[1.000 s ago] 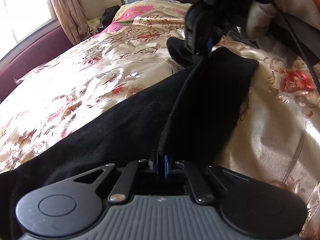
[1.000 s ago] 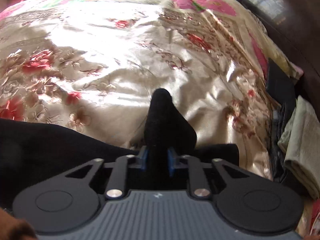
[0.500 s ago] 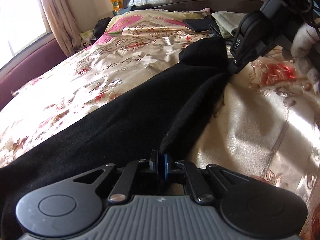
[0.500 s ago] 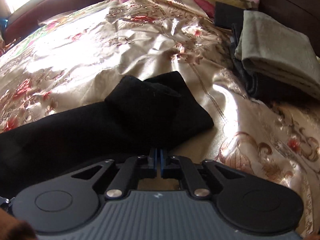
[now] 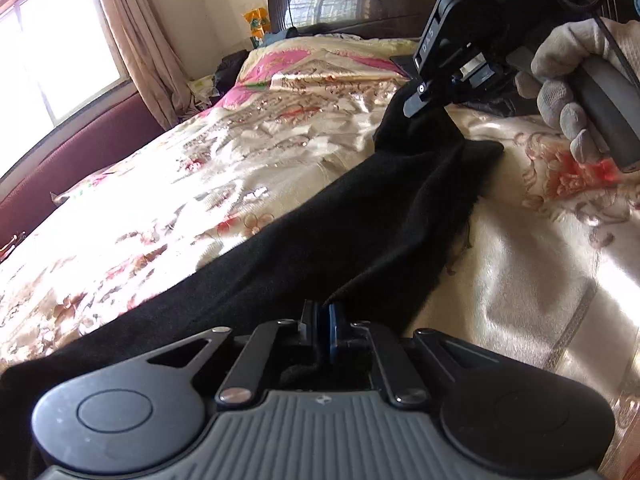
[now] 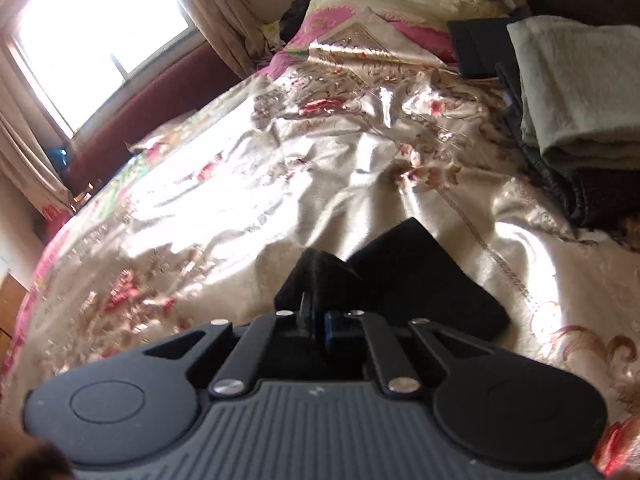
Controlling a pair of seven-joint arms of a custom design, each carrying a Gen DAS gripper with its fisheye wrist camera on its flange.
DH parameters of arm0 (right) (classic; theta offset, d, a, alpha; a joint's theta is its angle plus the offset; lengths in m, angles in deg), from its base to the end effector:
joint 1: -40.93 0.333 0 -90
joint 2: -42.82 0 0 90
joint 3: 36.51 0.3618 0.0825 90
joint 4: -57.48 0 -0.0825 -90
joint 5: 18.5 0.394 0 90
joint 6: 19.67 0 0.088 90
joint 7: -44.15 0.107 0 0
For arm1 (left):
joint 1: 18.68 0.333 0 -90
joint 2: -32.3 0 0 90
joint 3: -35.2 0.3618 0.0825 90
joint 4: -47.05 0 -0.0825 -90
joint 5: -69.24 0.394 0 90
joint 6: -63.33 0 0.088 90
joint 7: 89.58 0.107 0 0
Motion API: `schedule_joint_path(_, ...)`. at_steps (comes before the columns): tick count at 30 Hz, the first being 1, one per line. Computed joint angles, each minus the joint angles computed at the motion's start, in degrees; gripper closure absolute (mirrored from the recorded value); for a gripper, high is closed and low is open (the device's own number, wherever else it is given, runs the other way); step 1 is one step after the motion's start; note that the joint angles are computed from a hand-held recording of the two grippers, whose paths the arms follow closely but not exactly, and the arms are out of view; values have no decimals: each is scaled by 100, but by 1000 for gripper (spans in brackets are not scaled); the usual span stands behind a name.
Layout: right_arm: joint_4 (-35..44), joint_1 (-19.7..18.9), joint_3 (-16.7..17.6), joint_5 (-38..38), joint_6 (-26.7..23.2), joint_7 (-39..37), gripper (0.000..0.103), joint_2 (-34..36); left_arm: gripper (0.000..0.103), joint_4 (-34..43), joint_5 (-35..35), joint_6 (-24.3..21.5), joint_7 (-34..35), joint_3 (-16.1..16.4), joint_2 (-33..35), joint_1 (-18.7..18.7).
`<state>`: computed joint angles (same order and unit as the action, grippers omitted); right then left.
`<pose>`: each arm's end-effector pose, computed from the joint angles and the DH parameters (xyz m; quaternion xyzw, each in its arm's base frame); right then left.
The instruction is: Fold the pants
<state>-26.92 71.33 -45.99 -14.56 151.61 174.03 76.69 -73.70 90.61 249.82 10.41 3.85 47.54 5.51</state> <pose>0.7297 0.3121 0.4841 -0.5228 0.7239 -0.1278 0.4316 0.6314 -0.0888 0.4572 -0.4146 0.7929 -0.3036 0.3276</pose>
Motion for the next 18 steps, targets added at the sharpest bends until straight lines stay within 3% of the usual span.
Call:
schedule_joint_path(2,-226,-43,80,-114,725,47,98,-202,82,-45,28,354,-70,196,-119,-137)
schedule_joint_path(3,-368,-58,148,111,1184,-192,98,-305,82,-65,79,502,-125,145,-147,-65)
schedule_joint_path(5,-580,343,-317,242,1716,-305,98,-448,82,-61,465,578,-476,-448,-103,553)
schedule_joint_path(6,-649,632,-664,381,1716,-304,98,-469,82,-69,597,565,-578,-593,-77,698)
schedule_joint_path(7,-747,789,-843,547,1598,-274,98,-493,82,-75,682,530,-615,-542,-54,643)
schedule_joint_path(8,-835,935,-1022,723,1377,-209,98,-483,82,-106,706,505,-611,-291,-70,395)
schedule_joint_path(9,-899,1221,-1401,880,1056,-71,98,-410,82,-127,777,426,-612,-148,-56,246)
schedule_joint_path(11,-917,1487,-1880,782,286,281,98,-199,82,-116,955,129,-656,-357,15,411)
schedule_joint_path(12,-946,1441,-1865,760,53,413,98,-157,82,-141,923,37,-605,-426,11,460)
schedule_joint_path(14,-1159,1409,-1800,721,183,644,98,-175,81,-217,813,48,-439,-564,-2,587)
schedule_joint_path(18,-1133,1607,-2035,184,235,864,98,-116,81,-320,672,156,-370,-227,-142,304)
